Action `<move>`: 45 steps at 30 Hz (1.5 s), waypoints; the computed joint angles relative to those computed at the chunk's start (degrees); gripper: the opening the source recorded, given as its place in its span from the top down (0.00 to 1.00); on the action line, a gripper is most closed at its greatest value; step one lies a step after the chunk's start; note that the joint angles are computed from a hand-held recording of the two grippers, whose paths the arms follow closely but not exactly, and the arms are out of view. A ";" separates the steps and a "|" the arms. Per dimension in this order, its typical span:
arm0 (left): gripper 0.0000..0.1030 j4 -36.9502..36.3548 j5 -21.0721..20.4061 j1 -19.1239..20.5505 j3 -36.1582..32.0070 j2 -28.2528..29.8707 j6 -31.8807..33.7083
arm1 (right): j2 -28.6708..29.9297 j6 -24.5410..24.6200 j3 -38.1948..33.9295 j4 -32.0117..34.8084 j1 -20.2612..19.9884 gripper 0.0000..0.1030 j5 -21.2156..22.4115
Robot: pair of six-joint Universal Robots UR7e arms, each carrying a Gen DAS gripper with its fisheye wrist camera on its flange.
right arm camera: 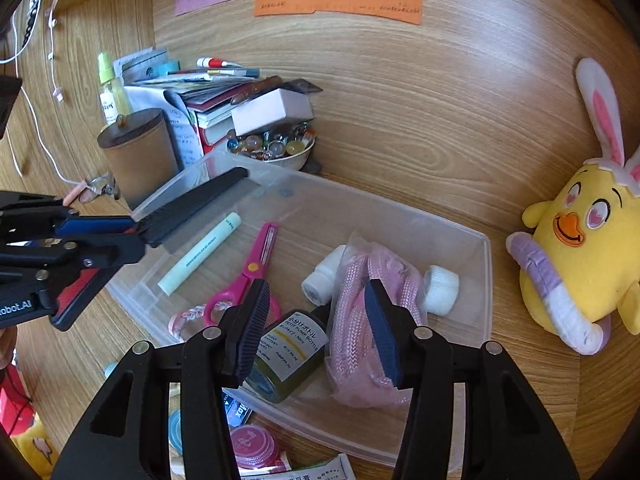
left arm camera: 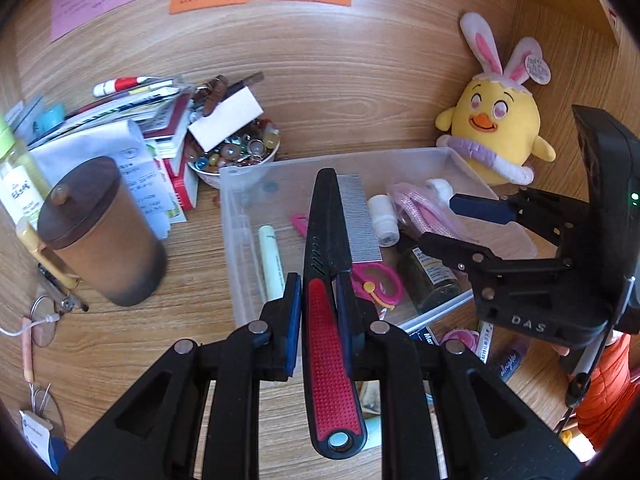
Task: Organize objects
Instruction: 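Carry the comb over the clear box with the left gripper while the right gripper lowers the rope bag in, then open the left gripper to drop the comb into the box while the right gripper releases the rope bag, then grasp the light blue tube with the left gripper while the right gripper grasps the purple-and-black bottle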
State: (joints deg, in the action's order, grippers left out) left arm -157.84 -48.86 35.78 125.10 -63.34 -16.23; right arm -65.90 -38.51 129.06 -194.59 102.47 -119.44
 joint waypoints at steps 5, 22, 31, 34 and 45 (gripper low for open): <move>0.95 2.90 -2.45 1.44 -2.56 1.33 0.24 | -1.49 0.04 0.58 0.09 0.60 0.51 -1.49; 0.89 -0.55 4.53 -4.20 2.14 -1.39 0.82 | -9.77 0.18 9.29 -4.33 -0.68 0.30 4.03; 0.16 -2.92 10.92 -10.10 9.94 -6.00 -4.63 | -11.97 0.68 14.11 -6.93 -1.60 0.21 3.99; 0.08 -1.04 11.02 -11.29 11.83 -7.71 -7.01 | -12.68 0.71 15.69 -7.16 -2.01 0.20 3.98; 0.05 6.10 6.04 -10.49 16.19 -10.86 -15.21 | -12.68 -0.54 20.11 -7.97 -4.82 0.19 2.49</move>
